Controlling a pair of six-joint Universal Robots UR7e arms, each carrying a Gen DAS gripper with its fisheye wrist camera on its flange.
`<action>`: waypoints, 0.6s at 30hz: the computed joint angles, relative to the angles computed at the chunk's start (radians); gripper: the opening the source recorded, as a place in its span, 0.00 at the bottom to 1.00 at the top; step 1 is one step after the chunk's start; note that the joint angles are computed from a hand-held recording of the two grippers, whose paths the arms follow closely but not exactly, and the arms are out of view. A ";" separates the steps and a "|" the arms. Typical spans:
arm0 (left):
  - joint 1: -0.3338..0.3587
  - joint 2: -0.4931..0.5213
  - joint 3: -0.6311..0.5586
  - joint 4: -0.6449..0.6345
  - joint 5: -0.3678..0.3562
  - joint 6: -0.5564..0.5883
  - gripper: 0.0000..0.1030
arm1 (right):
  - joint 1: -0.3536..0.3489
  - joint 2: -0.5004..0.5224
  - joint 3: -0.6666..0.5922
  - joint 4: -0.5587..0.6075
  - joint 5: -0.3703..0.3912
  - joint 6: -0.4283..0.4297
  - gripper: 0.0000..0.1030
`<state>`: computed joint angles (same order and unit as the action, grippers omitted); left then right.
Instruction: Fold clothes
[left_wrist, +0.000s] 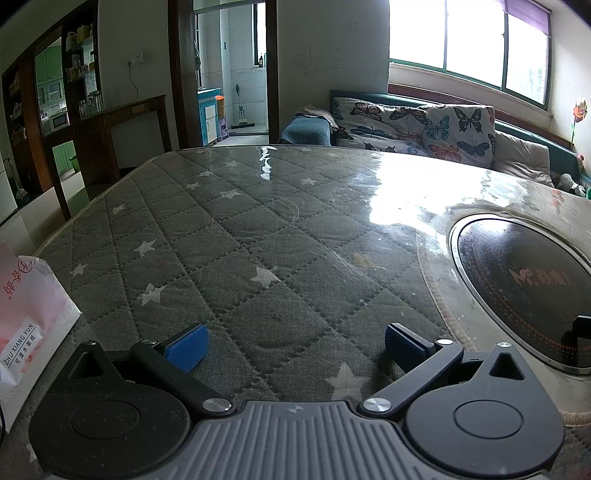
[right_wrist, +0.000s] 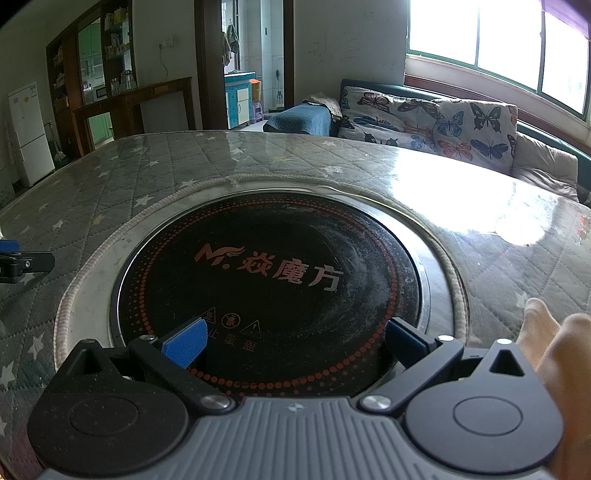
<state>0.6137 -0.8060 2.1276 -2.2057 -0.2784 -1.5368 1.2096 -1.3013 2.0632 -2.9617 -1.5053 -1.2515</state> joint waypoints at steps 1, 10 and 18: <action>0.000 0.001 -0.001 0.002 0.000 -0.001 1.00 | 0.000 0.000 0.000 0.000 0.000 0.000 1.00; -0.011 0.005 -0.014 0.035 -0.008 -0.029 1.00 | 0.000 0.000 0.000 0.000 0.000 0.000 1.00; -0.010 0.009 -0.015 0.029 -0.005 -0.025 1.00 | 0.000 -0.001 0.000 0.000 0.000 -0.001 1.00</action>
<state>0.6041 -0.7974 2.1127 -2.1764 -0.2836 -1.5622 1.2096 -1.3023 2.0632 -2.9613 -1.5058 -1.2526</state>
